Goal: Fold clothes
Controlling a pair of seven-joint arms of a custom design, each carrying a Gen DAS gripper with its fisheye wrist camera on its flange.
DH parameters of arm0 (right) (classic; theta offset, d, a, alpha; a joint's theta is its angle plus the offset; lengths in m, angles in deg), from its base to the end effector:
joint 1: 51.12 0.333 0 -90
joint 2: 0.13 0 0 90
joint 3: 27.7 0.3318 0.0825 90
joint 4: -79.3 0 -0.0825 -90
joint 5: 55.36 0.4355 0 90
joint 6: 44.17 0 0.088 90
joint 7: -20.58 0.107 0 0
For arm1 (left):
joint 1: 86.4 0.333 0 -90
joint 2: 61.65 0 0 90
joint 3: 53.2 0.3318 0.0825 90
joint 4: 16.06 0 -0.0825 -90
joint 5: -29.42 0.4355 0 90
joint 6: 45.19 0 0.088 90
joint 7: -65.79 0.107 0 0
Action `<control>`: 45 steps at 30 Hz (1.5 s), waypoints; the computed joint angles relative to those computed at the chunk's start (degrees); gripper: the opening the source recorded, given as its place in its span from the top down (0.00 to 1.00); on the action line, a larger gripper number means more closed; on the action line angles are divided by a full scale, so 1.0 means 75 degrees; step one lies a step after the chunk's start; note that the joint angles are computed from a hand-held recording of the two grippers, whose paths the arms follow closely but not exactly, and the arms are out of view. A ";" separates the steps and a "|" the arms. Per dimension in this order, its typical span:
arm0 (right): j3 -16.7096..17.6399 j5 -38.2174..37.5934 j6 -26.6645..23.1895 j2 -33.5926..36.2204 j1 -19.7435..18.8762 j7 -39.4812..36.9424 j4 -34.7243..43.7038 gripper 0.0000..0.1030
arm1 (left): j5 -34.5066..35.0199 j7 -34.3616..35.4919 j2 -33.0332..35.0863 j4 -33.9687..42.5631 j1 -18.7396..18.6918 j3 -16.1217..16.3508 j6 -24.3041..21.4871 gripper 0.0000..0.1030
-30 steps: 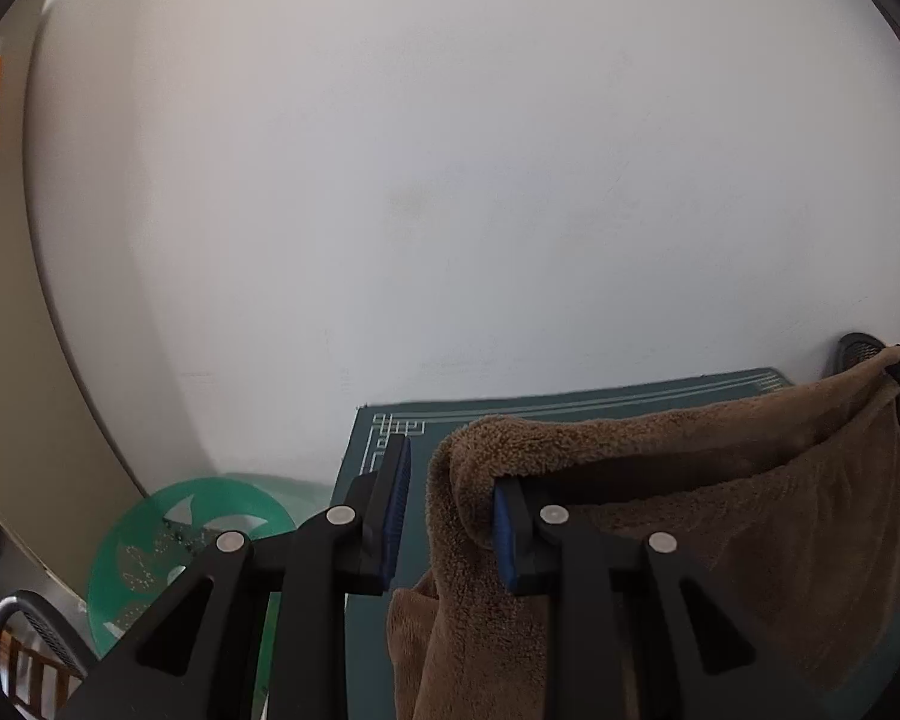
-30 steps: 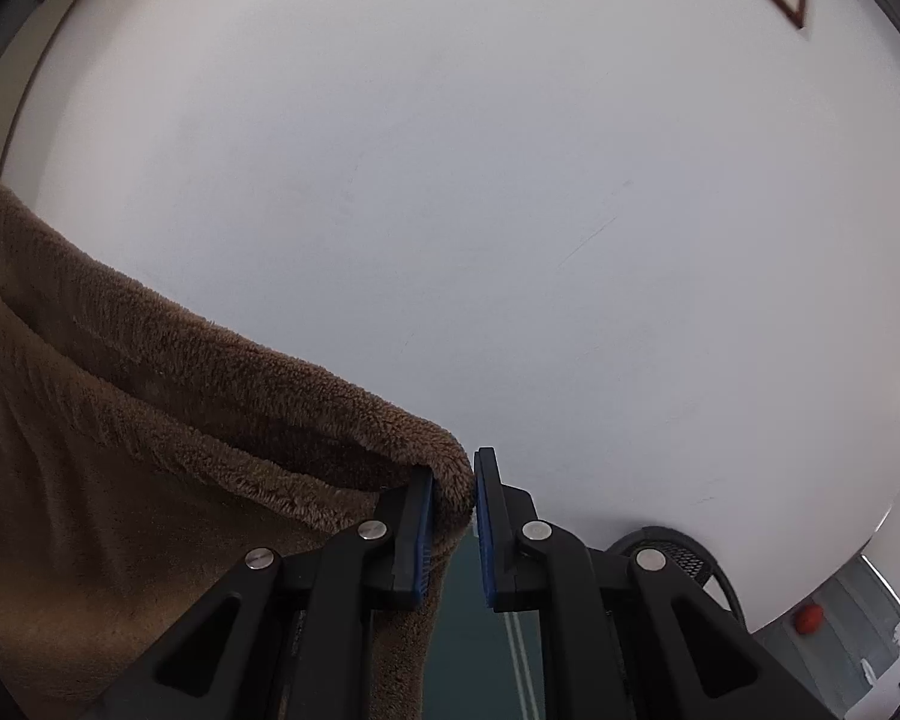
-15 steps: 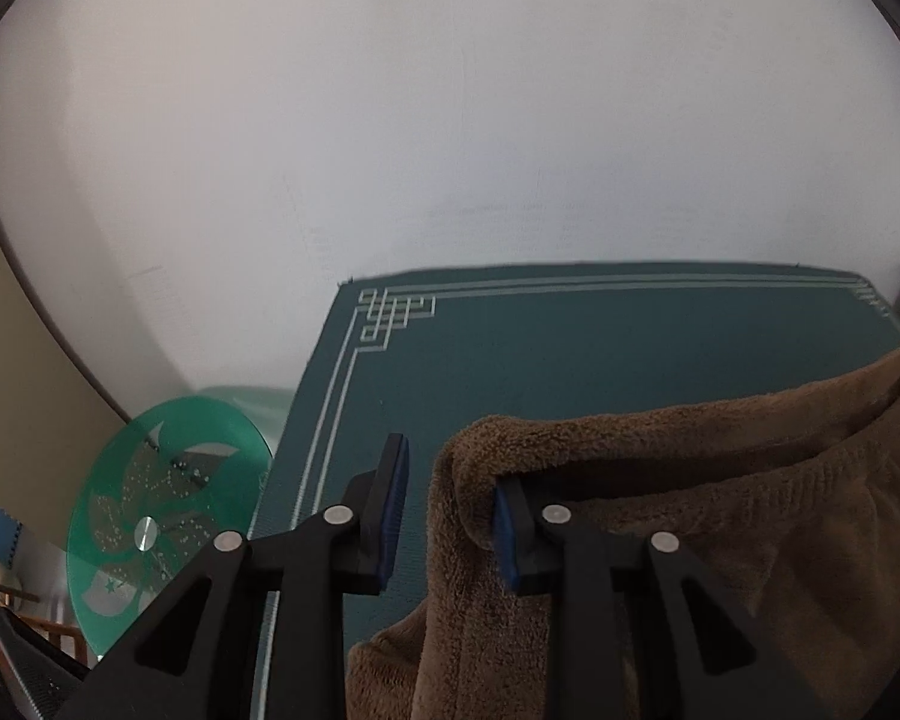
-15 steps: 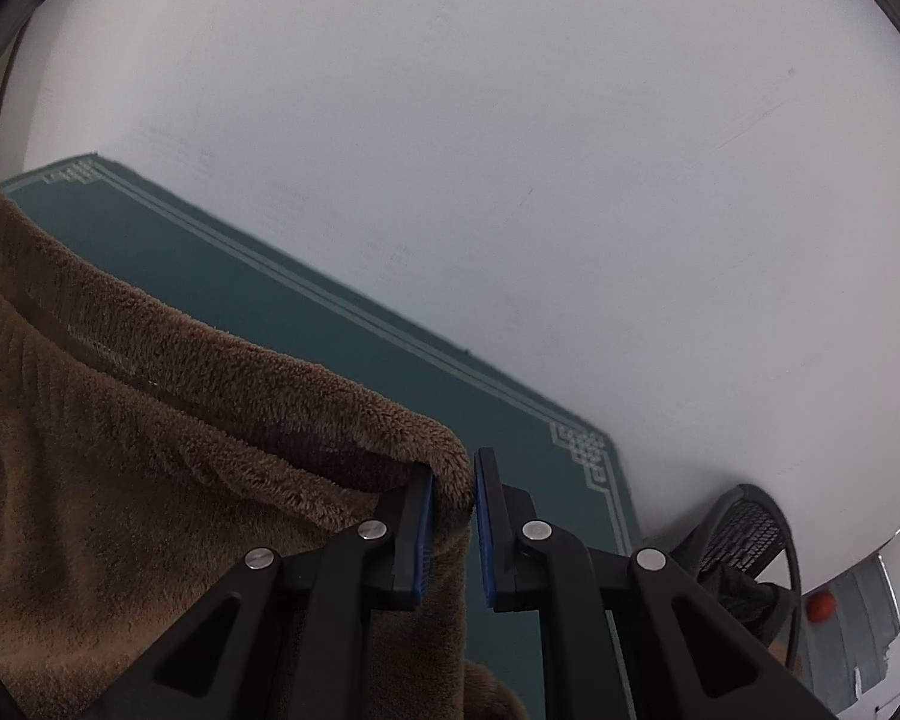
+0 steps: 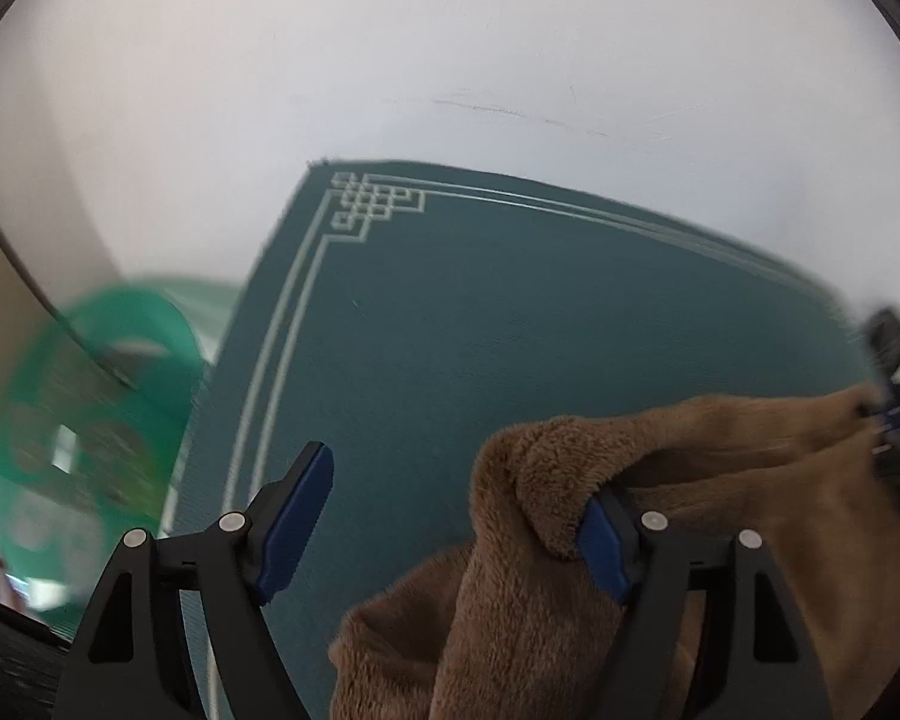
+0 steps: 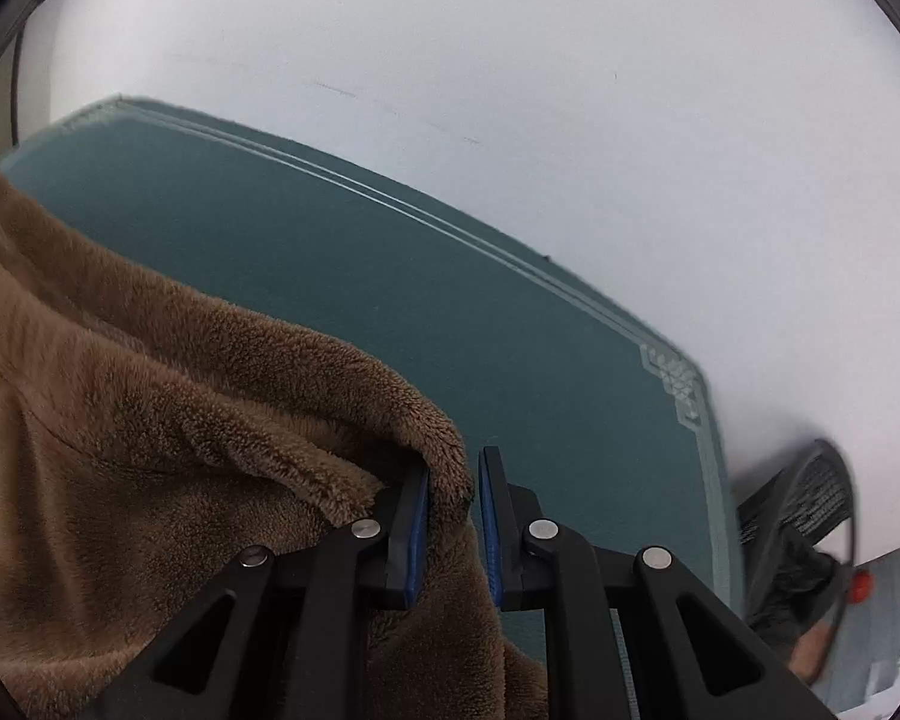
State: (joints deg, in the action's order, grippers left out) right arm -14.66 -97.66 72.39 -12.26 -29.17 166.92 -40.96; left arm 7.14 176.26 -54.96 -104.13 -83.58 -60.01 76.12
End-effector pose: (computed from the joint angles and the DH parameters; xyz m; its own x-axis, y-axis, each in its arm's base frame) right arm 0.4755 0.2950 0.5372 -0.1884 -0.9141 0.3591 -0.8204 -0.0545 -0.5692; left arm 0.6855 -0.0603 0.6468 -0.3459 -0.9112 0.2238 -0.8346 0.1897 -0.5172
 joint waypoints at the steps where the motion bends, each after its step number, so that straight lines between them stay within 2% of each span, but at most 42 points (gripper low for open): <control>1: -0.0149 0.0212 0.0436 -0.0201 -0.0032 0.0087 -0.0165 0.84 | -0.0298 0.0079 0.0001 0.0081 0.0084 0.0018 -0.0200 0.22; 2: -0.0272 0.0434 0.0872 -0.0392 -0.0089 0.0159 -0.0325 0.83 | -0.0546 0.0222 -0.0051 0.0091 0.0154 0.0030 -0.0311 0.21; 4: -0.0463 0.0904 0.1750 -0.0796 -0.0249 0.0297 -0.0676 0.72 | -0.0911 0.0501 -0.0192 0.0057 0.0248 0.0061 -0.0448 0.20; 5: -0.0493 0.1068 0.2172 -0.1135 -0.0346 0.0485 -0.0975 0.54 | -0.1006 0.0618 -0.0263 0.0023 0.0262 0.0074 -0.0477 0.19; 6: -0.0438 0.1094 0.2458 -0.1404 -0.0462 0.0704 -0.1196 0.29 | -0.1157 0.0706 -0.0273 0.0064 0.0281 0.0091 -0.0636 0.19; 7: -0.0322 0.1015 0.2682 -0.1676 -0.0608 0.0968 -0.1403 0.22 | -0.1315 0.0784 -0.0270 0.0119 0.0304 0.0108 -0.0818 0.19; 11: 0.0121 0.0930 0.3010 -0.2299 -0.1017 0.1210 -0.1758 0.20 | -0.2728 0.0510 0.0150 0.0726 0.0639 0.0104 -0.2204 0.19; 12: 0.0222 0.0921 0.3004 -0.2347 -0.1069 0.1135 -0.1759 0.20 | -0.2534 0.0308 0.0228 0.0839 0.0502 0.0200 -0.2131 0.19; 13: 0.0287 0.0950 0.2962 -0.2340 -0.1067 0.0949 -0.1716 0.20 | -0.2153 0.0053 0.0266 0.0881 0.0560 0.0034 -0.1899 0.19; 15: 0.0381 0.1046 0.2738 -0.2184 -0.0984 0.0384 -0.1538 0.20 | -0.0083 -0.0464 -0.0197 0.0292 0.0155 -0.0023 -0.0452 0.19; 16: 0.0449 0.1035 0.2558 -0.2079 -0.0958 0.0130 -0.1427 0.20 | 0.0737 -0.0685 -0.0427 -0.0064 -0.0206 0.0191 0.0163 0.19; 17: 0.0548 0.0966 0.2316 -0.1946 -0.0952 -0.0069 -0.1296 0.20 | 0.1020 -0.0629 -0.0570 -0.0289 -0.0300 0.0217 0.0504 0.19; 18: 0.0643 0.0949 0.2144 -0.1819 -0.0902 -0.0134 -0.1192 0.20 | 0.0768 -0.0395 -0.0605 -0.0312 -0.0128 0.0060 0.0448 0.19; 19: 0.0723 0.0920 0.1967 -0.1684 -0.0837 -0.0194 -0.1081 0.20 | 0.0246 -0.0043 -0.0622 -0.0323 -0.0092 0.0105 0.0305 0.19; 21: 0.0833 0.0986 0.1722 -0.1296 -0.0766 -0.0315 -0.0720 0.20 | -0.0188 0.0435 -0.0602 -0.0300 -0.0066 0.0117 0.0166 0.19; 22: 0.0618 0.1018 0.1752 -0.1246 -0.0612 -0.0364 -0.0792 0.20 | -0.0174 0.0700 -0.0580 -0.0299 -0.0087 0.0099 0.0183 0.19; 26: 0.0228 0.1376 0.1976 -0.1026 -0.0502 -0.0424 -0.0863 0.20 | -0.0143 0.1495 -0.0345 -0.0097 -0.0152 0.0025 -0.0131 0.19; 29: -0.0061 0.1969 0.2483 -0.0966 -0.0406 -0.0513 -0.1029 0.20 | -0.0091 0.1893 -0.0157 0.0086 -0.0199 -0.0050 -0.0433 0.19; 31: -0.0169 0.2258 0.2753 -0.1000 -0.0408 -0.0630 -0.1124 0.20 | 0.0203 0.2008 -0.0122 0.0000 -0.0291 -0.0107 -0.0254 0.19; 34: -0.0153 0.2338 0.3080 -0.0912 -0.0516 -0.0665 -0.1198 0.21 | 0.0390 0.2050 0.0053 0.0070 -0.0376 -0.0165 -0.0133 0.19; 35: -0.0138 0.2316 0.3189 -0.0880 -0.0541 -0.0668 -0.1234 0.29 | 0.0334 0.2035 0.0120 0.0130 -0.0376 -0.0180 -0.0168 0.24; 36: -0.0163 0.2392 0.3206 -0.1003 -0.0515 -0.0769 -0.1310 0.48 | 0.0178 0.1988 0.0218 0.0240 -0.0351 -0.0193 -0.0321 0.34; 37: -0.0112 0.2379 0.3211 -0.1021 -0.0532 -0.0753 -0.1314 0.56 | 0.0028 0.1826 0.0245 0.0301 -0.0322 -0.0198 -0.0470 0.64; 38: -0.0047 0.2323 0.3180 -0.1046 -0.0558 -0.0707 -0.1314 0.69 | -0.0119 0.1644 0.0258 0.0349 -0.0294 -0.0200 -0.0610 0.79; 39: 0.0071 0.2150 0.3038 -0.1087 -0.0621 -0.0575 -0.1305 0.78 | -0.0242 0.1579 0.0184 0.0264 -0.0273 -0.0202 -0.0440 0.81; 40: 0.0181 0.1958 0.2894 -0.1123 -0.0679 -0.0426 -0.1281 0.82 | -0.0360 0.1538 0.0097 0.0159 -0.0259 -0.0201 -0.0212 0.84; 43: 0.0492 0.1261 0.2348 -0.1171 -0.0833 0.0147 -0.1081 0.85 | -0.0759 0.1232 -0.0141 -0.0068 -0.0212 -0.0152 0.0395 0.87; 45: 0.0566 0.1039 0.1850 -0.1028 -0.0791 0.0271 -0.0883 0.85 | -0.0421 0.0779 -0.0080 -0.0032 -0.0271 -0.0113 0.0651 0.87</control>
